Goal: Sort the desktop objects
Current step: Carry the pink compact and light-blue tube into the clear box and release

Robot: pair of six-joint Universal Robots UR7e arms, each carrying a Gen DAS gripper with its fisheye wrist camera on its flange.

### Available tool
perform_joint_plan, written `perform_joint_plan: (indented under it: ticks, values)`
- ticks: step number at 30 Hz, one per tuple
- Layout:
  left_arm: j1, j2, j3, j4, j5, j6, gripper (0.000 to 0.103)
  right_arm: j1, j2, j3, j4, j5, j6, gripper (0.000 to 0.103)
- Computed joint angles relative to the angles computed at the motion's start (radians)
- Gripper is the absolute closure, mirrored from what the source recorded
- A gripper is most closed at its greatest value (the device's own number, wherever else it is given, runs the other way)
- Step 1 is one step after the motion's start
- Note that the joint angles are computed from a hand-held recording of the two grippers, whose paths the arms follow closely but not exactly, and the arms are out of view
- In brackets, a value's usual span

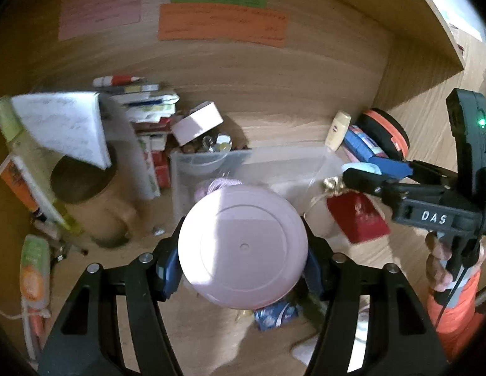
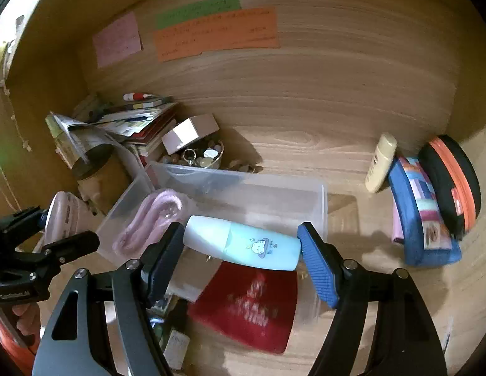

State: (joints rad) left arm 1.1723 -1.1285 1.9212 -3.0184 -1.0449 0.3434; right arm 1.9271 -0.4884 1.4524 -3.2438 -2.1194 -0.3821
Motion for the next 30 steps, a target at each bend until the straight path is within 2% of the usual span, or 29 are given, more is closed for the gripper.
perform_joint_plan:
  ticks: [6,9,15,20,30]
  values:
    - [0.001,0.057,-0.08,0.049,-0.015,-0.005,0.04,0.006,0.044,-0.081,0.024,-0.045,-0.047,0.032]
    - [0.003,0.092,-0.121,0.064,0.002,-0.009,0.04,0.005,0.083,-0.127,0.028,-0.103,-0.102,0.032]
    - [0.024,0.157,-0.226,0.16,-0.008,-0.055,0.04,-0.015,0.115,-0.187,0.08,-0.15,-0.098,0.032]
    - [0.033,0.201,-0.269,0.182,0.003,-0.067,0.04,-0.016,0.157,-0.239,0.07,-0.196,-0.155,0.032]
    - [0.047,0.224,-0.298,0.224,-0.025,-0.074,0.04,-0.033,0.169,-0.259,0.118,-0.168,-0.139,0.032]
